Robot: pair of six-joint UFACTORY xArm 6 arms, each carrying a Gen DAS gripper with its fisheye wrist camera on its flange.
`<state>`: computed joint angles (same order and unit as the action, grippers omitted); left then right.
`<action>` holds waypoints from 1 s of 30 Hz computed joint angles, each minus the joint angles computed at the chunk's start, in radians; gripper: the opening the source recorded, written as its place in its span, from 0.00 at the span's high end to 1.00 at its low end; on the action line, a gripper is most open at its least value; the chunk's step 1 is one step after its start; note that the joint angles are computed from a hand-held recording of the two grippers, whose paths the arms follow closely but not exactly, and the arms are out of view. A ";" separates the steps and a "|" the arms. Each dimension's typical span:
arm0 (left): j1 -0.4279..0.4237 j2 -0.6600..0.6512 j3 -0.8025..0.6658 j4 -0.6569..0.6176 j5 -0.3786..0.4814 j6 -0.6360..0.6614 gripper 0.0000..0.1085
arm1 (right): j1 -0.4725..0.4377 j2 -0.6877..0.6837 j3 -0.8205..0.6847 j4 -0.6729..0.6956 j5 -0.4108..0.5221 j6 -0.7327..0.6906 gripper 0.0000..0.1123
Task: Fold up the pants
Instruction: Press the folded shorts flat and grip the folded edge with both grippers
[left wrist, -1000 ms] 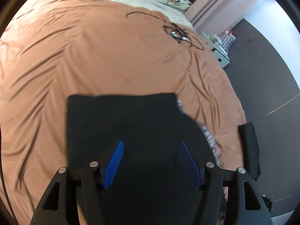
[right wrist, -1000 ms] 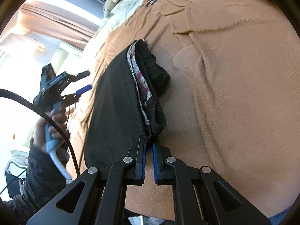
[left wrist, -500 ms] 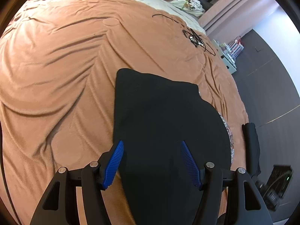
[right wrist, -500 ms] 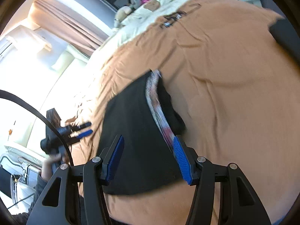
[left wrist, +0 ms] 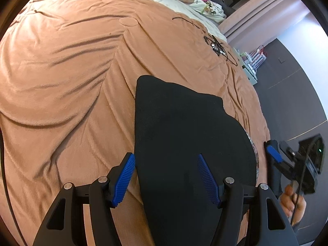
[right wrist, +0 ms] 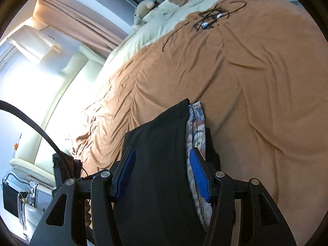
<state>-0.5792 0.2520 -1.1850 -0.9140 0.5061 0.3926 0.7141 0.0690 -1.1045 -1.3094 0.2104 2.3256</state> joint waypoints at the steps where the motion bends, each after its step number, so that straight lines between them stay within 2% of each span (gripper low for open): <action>1: 0.001 0.002 0.001 -0.012 -0.007 0.009 0.40 | -0.018 0.029 -0.019 0.051 -0.027 -0.057 0.53; 3: 0.005 0.012 -0.002 -0.018 -0.012 0.007 0.40 | -0.046 0.070 -0.039 0.115 -0.066 -0.125 0.53; 6: 0.013 0.026 -0.017 -0.042 0.012 0.021 0.40 | -0.073 0.119 -0.066 0.104 -0.118 -0.115 0.53; 10: 0.013 0.042 -0.033 -0.057 0.031 0.032 0.40 | -0.082 0.156 -0.093 0.162 -0.141 -0.179 0.53; 11: 0.013 0.046 -0.037 -0.066 0.037 0.036 0.40 | -0.084 0.157 -0.096 0.152 -0.143 -0.171 0.56; 15: 0.013 0.059 -0.047 -0.073 0.044 0.037 0.40 | -0.092 0.155 -0.108 0.047 -0.153 -0.074 0.66; 16: 0.013 0.059 -0.048 -0.080 0.045 0.043 0.40 | -0.092 0.156 -0.116 -0.023 -0.157 -0.008 0.68; 20: 0.015 0.063 -0.047 -0.088 0.050 0.043 0.40 | -0.097 0.175 -0.149 -0.165 -0.176 0.125 0.68; 21: 0.014 0.066 -0.047 -0.090 0.050 0.043 0.40 | -0.099 0.181 -0.155 -0.165 -0.182 0.126 0.68; 23: 0.013 0.068 -0.047 -0.091 0.049 0.040 0.41 | -0.099 0.194 -0.151 -0.076 -0.180 0.040 0.68; 25: 0.010 0.072 -0.046 -0.085 0.044 0.035 0.46 | -0.094 0.202 -0.138 0.065 -0.167 -0.096 0.68; 28: 0.010 0.076 -0.046 -0.082 0.043 0.030 0.51 | -0.087 0.208 -0.143 0.123 -0.154 -0.153 0.68; 30: 0.007 0.072 -0.039 -0.080 0.035 0.034 0.51 | -0.077 0.206 -0.143 0.190 -0.129 -0.231 0.89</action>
